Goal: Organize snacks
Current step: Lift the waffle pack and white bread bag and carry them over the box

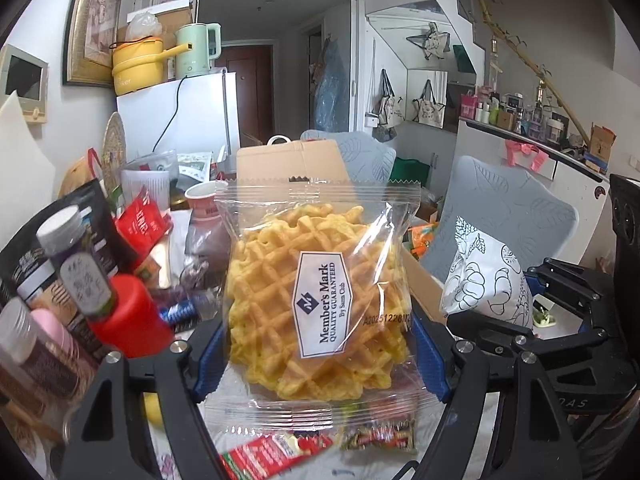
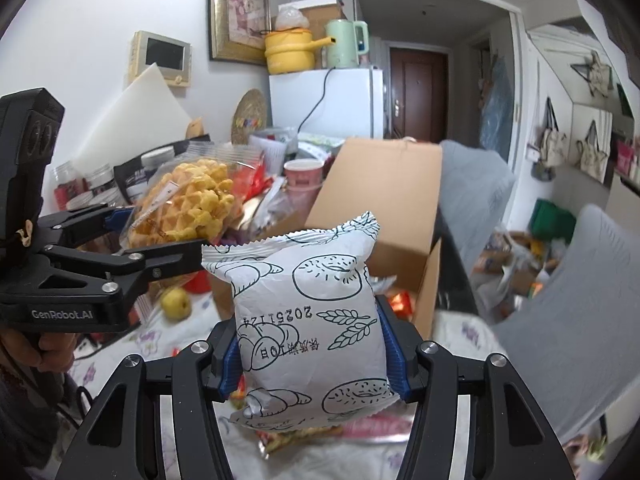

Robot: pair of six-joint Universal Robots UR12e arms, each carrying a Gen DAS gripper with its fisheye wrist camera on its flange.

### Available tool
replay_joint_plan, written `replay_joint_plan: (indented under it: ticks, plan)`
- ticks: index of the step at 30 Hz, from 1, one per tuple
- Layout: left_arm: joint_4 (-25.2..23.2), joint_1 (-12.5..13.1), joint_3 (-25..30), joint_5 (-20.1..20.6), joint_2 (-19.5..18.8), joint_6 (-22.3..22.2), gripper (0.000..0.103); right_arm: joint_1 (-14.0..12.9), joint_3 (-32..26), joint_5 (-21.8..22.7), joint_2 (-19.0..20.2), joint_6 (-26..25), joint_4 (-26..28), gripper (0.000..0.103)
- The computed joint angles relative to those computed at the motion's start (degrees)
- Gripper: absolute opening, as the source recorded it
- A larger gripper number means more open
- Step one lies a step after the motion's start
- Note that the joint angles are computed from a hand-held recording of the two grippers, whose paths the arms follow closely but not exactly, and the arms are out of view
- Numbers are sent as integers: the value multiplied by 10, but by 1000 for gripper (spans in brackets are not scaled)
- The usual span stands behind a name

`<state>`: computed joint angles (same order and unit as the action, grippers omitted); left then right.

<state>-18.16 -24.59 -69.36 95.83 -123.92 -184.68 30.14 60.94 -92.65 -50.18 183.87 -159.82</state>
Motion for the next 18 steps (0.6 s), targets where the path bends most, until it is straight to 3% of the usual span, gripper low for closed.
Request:
replay_joint_plan:
  ticks: [10, 18]
  plan:
    - [-20, 9, 81, 20, -44, 28, 78, -9, -103, 8, 55, -31, 30, 57]
    - [-62, 17, 138, 26, -81, 28, 78, -19, -188, 18, 105, -20, 84, 57]
